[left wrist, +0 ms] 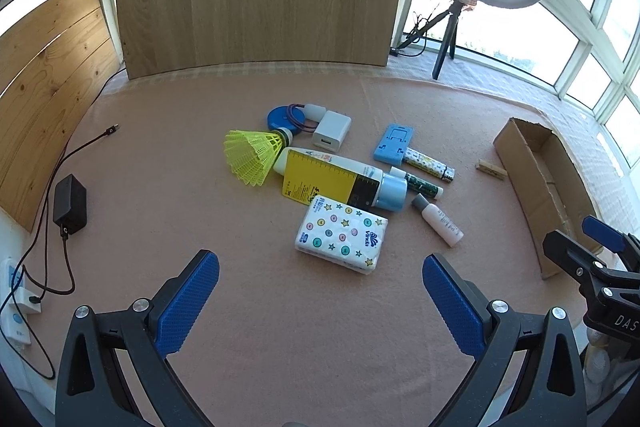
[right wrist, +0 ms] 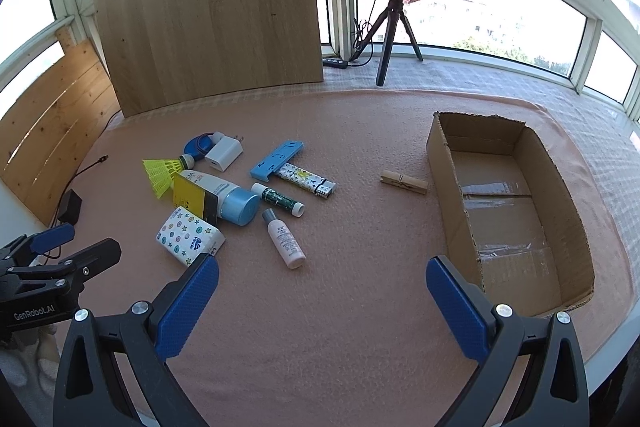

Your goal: Organize objects

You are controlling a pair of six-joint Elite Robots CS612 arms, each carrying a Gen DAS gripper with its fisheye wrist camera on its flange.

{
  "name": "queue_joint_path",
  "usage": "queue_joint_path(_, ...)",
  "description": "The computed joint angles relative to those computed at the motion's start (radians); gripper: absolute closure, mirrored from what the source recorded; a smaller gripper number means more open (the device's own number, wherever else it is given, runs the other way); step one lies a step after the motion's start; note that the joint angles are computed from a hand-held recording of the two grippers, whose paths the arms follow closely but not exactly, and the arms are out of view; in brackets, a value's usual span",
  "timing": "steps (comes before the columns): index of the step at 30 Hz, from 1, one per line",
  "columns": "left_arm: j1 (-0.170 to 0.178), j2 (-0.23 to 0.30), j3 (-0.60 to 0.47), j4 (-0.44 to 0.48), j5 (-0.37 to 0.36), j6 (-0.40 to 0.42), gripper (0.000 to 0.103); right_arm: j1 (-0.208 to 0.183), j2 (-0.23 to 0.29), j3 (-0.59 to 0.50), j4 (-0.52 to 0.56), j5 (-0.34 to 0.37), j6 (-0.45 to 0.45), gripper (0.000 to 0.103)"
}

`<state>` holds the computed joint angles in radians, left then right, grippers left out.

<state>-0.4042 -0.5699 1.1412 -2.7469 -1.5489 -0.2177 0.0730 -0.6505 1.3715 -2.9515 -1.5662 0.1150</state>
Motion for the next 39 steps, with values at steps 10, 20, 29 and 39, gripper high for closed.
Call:
queue_joint_path(10, 0.01, 0.104, -0.174, 0.129, -0.023, 0.007, 0.0, -0.008, -0.003, 0.013, 0.011, -0.003, 0.015, 0.0)
queue_joint_path(20, 0.022, 0.233, -0.421, 0.324, -0.079, 0.006, 0.007, -0.017, -0.01, 0.032, 0.012, -0.023, 0.029, 0.001)
queue_joint_path(29, 0.025, 0.324, -0.585, 0.465, -0.099, -0.005, 0.025, -0.027, -0.015, 0.047, 0.013, -0.032, 0.042, 0.001)
queue_joint_path(39, 0.024, 0.303, -0.517, 0.441, -0.16, -0.017, 0.043, -0.03, -0.011, 0.041, 0.024, -0.026, 0.035, 0.001)
